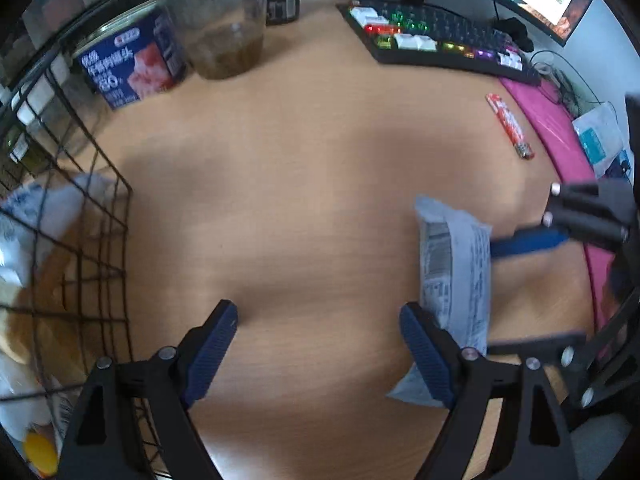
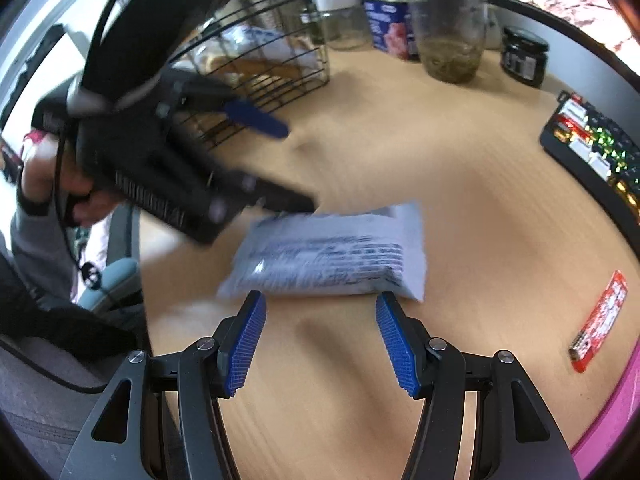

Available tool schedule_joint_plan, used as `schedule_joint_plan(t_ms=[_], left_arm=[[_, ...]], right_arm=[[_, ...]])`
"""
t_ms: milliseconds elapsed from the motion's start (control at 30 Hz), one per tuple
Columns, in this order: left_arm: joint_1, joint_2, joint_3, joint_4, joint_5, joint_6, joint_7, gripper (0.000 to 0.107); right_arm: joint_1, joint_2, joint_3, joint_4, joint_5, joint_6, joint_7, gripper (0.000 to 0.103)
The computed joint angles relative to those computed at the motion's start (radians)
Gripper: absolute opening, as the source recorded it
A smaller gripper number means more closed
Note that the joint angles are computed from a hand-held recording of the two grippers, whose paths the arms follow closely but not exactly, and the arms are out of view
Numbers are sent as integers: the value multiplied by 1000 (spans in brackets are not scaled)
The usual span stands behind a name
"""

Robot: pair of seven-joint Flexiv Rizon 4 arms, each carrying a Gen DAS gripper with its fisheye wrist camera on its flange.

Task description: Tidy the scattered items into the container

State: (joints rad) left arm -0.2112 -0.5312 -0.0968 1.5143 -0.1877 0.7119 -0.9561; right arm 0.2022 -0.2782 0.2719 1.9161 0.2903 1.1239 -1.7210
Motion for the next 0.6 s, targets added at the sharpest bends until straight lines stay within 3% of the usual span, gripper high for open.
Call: schedule_joint_plan(t_ms=[333,433,600], left_arm=[[15,54,-15,70,-45,31,25,85],[12,69,-26,82,-74,40,21,85],[-24,82,-20,88,-65,50,-48,85]], right_arm=[[34,-9,-56,25,-137,69,141,58],[63,18,-97,70,-236,115,256,58],[98,81,-200,146,-466,117,601,58]])
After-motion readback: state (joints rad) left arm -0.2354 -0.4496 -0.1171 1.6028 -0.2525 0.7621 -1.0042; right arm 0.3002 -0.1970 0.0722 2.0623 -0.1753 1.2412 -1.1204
